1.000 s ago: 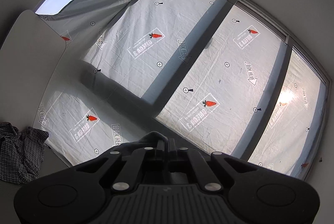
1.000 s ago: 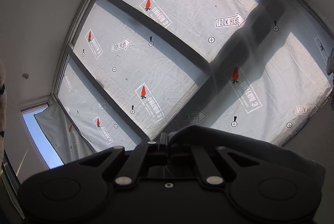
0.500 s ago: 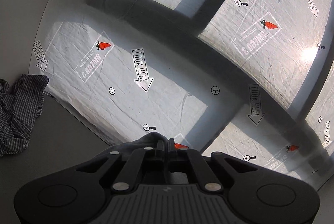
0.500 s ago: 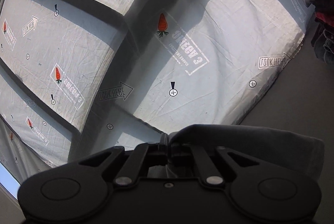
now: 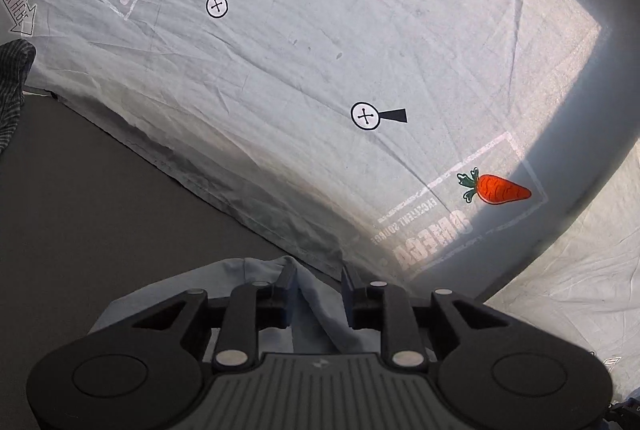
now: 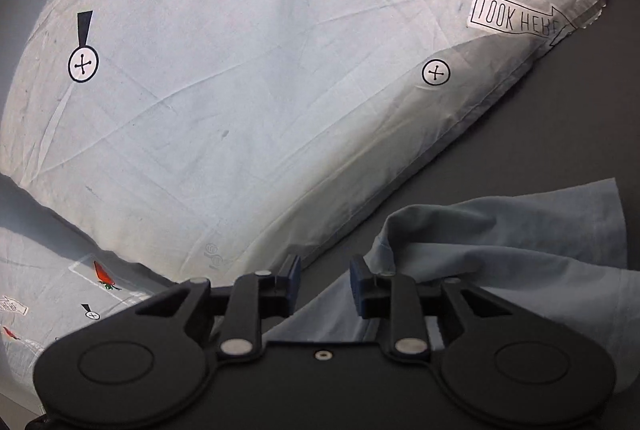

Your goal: Fold clothes

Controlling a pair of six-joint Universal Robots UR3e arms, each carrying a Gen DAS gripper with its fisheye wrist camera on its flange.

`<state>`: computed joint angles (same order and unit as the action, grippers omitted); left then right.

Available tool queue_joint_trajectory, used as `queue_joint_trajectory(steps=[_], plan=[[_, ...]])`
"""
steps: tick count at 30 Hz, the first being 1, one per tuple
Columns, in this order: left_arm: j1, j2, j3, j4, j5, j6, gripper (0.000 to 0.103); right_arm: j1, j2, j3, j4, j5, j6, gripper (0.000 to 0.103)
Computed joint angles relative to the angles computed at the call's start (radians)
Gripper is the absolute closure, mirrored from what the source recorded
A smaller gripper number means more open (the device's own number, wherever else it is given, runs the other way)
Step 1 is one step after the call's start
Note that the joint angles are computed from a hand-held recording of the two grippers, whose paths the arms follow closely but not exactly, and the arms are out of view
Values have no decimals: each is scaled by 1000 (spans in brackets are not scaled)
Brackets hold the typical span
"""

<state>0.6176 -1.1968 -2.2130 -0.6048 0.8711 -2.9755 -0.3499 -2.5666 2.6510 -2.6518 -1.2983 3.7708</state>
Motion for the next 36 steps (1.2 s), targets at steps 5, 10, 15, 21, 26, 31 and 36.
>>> queue_joint_trajectory(steps=[5, 10, 15, 21, 26, 31, 36], plan=[[29, 115, -122, -224, -11, 272, 77, 398, 259, -46, -163, -208, -85, 96], [-141, -11, -177, -22, 83, 246, 78, 629, 597, -149, -253, -255, -241, 99], [-292, -253, -85, 248, 134, 134, 78, 639, 844, -282, -361, -307, -413, 100], [-407, -520, 176, 487, 180, -73, 75, 526, 1064, -440, -645, -467, -458, 99], [-393, -480, 195, 506, 190, -128, 67, 416, 911, -384, -614, -430, -421, 97], [-307, -255, 4, 375, 169, -22, 61, 350, 504, -182, -326, -275, -415, 92], [-235, -116, -88, 216, 177, 7, 61, 451, 421, -104, -216, -232, -349, 95]])
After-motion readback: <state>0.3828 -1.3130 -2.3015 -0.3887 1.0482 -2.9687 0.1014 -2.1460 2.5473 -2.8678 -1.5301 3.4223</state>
